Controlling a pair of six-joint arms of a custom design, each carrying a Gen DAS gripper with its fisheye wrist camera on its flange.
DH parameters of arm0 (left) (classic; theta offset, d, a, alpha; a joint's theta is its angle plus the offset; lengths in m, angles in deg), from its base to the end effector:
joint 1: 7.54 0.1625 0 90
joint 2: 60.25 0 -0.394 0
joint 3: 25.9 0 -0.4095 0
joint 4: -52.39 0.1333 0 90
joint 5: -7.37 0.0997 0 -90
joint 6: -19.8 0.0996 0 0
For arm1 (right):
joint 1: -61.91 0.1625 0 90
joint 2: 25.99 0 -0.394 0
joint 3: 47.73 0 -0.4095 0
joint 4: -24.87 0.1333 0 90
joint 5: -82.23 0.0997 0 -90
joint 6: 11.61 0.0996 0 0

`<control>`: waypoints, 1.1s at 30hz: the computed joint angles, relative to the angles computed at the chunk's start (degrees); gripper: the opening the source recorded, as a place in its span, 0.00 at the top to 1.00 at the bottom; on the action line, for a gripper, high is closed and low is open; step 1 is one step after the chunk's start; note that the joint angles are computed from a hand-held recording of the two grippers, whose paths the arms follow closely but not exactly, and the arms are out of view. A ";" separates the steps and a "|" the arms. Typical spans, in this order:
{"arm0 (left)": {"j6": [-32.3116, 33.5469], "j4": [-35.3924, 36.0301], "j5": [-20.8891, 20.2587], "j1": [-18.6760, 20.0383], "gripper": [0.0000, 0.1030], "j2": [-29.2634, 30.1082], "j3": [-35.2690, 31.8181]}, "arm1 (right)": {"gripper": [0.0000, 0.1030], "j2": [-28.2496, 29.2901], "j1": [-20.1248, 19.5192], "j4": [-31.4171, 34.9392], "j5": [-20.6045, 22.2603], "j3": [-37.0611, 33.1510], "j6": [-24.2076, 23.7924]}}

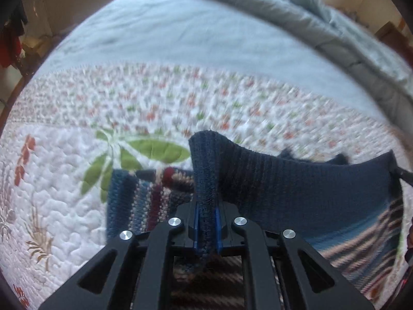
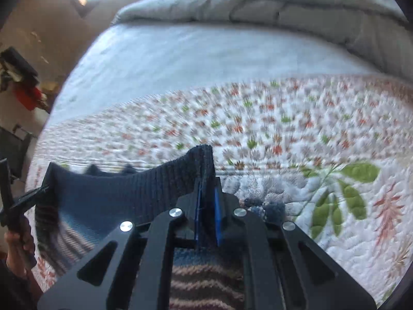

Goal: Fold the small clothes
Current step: 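Lay the ribbed hem over the collar and open both grippers, then grasp the folded edge of the sweater with both grippers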

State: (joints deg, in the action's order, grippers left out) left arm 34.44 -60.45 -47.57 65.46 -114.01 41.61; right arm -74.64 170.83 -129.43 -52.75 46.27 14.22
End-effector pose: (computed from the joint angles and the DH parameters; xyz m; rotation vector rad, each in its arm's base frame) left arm -0.0348 -0.7653 0.3182 0.6273 2.4466 -0.2171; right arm 0.2752 -0.6089 0.1327 -0.3140 -2.4155 0.7580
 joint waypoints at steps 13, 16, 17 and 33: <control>1.94 -4.52 4.28 -0.12 0.49 -4.08 3.86 | 0.64 -4.66 1.82 -0.73 0.41 6.97 1.97; 2.74 -2.38 3.11 0.71 0.45 -9.67 6.66 | 0.58 -9.66 4.54 0.10 2.14 13.73 4.19; 3.46 -1.62 3.33 1.03 0.45 -11.90 8.25 | 0.58 -11.83 5.64 1.19 3.22 16.58 5.64; 2.33 6.06 2.19 3.47 0.55 -25.16 20.66 | 0.74 -15.45 10.53 4.49 10.76 27.03 13.46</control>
